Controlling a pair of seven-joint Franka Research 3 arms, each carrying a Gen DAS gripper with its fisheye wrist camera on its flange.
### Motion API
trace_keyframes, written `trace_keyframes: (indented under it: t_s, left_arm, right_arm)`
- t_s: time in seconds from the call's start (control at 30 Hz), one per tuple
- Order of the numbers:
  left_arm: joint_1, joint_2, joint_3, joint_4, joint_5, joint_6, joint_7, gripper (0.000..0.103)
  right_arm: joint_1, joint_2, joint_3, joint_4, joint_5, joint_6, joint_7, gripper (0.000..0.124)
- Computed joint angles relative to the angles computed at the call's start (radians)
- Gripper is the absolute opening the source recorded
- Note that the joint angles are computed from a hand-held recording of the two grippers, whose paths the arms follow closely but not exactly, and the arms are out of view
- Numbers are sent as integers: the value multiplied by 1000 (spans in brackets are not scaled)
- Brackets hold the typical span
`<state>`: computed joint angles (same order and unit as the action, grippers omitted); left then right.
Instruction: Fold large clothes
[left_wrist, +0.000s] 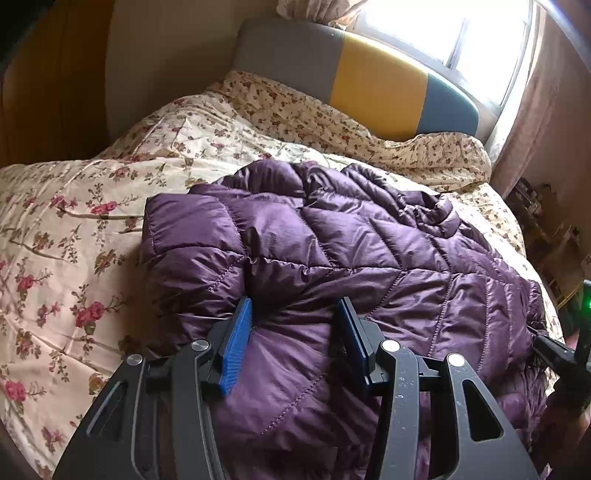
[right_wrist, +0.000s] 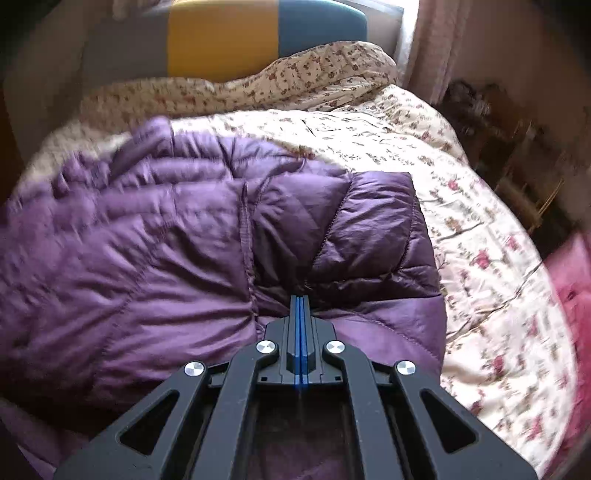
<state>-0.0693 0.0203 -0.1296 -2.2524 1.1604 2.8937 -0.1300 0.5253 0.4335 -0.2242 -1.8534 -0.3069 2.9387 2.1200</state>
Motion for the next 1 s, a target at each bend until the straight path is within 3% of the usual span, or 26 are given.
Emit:
trace_keyframes:
  t_s: [0.07,0.1,0.17,0.27,0.3,0.37,0.47,0.5,0.53,0.63,0.7,0.8,0.93,1.0]
  left_arm:
    - [2,-2,2,-3,-5,11,1,48]
    - [1,-4,1,-4,-4,10,-1,48]
    - [2,-4,0,-3,-5,11,5,48]
    - [2,-3,-1,5,-9,7,18,48]
    - [1,-2,-1,6,-15,3,30,48]
    - [0,3,-2,10,-28,-4,51,48]
    - [-3,12,0,19,-36,-6,72,48]
    - [-4,17,1,24,-36,-6,79,48]
    - [-6,23,2,28,-36,-5,84,48]
    - [-13,40,5,41,-45,-6,106,48]
    - [-19,54,6,52,-60,-9,136,51]
    - [-38,88,5,77,-98,-38,198,51]
    - [-56,88,20,77,-87,-50,174,51]
    - [-60,73,21,68,-76,-56,162,55]
  right_arm:
    - [-34,-24,37,-26,46,52,-26,29]
    - [-6,-31,5,-33,30,74,-9,41]
    - [5,-35,1,-31,39,93,-21,41]
    - [-121,-24,160,-5,174,89,-160,47]
    - [-133,-11,182,14,204,73,-192,47]
    - [-97,7,153,38,205,41,-209,47]
    - [-74,47,138,89,206,-24,-250,39]
    - [-80,54,148,97,212,-36,-275,31]
    - [-62,57,128,97,197,-36,-276,23]
    - [57,67,-9,92,64,-29,-195,13]
    - [85,91,-54,106,12,-24,-150,13]
    - [89,111,-65,112,-7,-11,-106,13]
    - [66,103,-43,107,0,-7,-109,16]
    - [74,92,-51,100,-8,-15,-99,23]
